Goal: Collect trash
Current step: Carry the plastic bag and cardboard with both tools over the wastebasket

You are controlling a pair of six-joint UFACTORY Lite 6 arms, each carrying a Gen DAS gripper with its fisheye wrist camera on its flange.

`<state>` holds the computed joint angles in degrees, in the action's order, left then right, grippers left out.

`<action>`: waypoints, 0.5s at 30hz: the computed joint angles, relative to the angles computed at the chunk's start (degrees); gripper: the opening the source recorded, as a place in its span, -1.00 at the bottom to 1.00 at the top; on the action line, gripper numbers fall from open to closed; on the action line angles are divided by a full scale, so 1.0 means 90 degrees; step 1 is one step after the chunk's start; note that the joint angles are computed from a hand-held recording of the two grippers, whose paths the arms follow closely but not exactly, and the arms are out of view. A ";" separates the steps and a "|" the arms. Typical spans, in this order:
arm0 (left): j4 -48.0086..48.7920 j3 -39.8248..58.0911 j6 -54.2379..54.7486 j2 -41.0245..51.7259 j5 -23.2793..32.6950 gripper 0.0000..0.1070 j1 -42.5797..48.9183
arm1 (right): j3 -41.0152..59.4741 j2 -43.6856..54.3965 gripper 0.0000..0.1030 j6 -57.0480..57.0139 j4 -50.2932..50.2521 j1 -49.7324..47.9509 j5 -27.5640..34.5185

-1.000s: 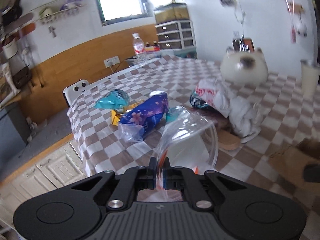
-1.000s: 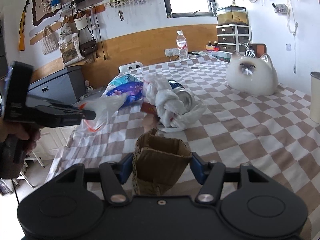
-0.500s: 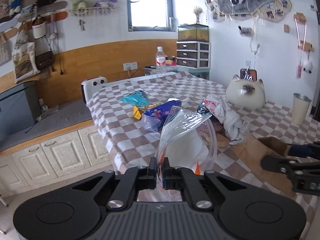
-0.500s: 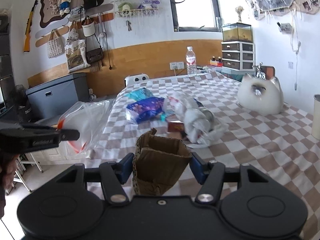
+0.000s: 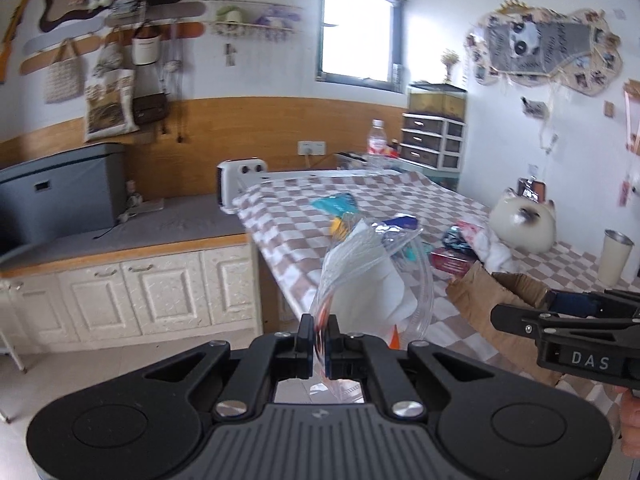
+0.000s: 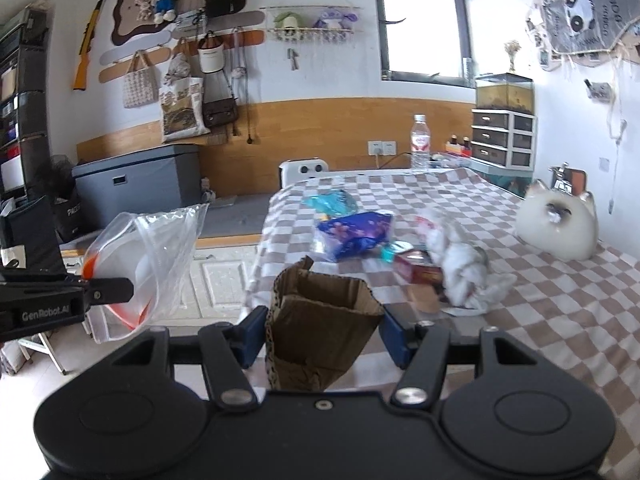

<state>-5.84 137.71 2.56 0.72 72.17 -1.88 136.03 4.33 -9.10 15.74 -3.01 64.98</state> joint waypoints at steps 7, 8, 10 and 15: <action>-0.1902 -0.1353 0.1448 -0.0861 -0.0049 -0.91 0.2483 | -0.0423 -0.0104 0.18 0.1159 -0.1580 0.1962 -0.0391; -0.2171 -0.1488 0.1679 -0.0924 -0.0004 -0.91 0.2838 | -0.0461 -0.0088 0.18 0.1324 -0.1745 0.2204 -0.0422; -0.2697 -0.1764 0.2142 -0.1026 0.0095 -0.91 0.3580 | -0.0481 -0.0005 0.18 0.1610 -0.2058 0.2623 -0.0454; -0.3560 -0.2254 0.3037 -0.1078 0.0372 -0.91 0.4915 | -0.0679 0.0195 0.18 0.2297 -0.2628 0.3492 -0.0629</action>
<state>-37.88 117.42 29.89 -8.99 75.52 42.36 129.92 6.09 11.57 -7.91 28.42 59.32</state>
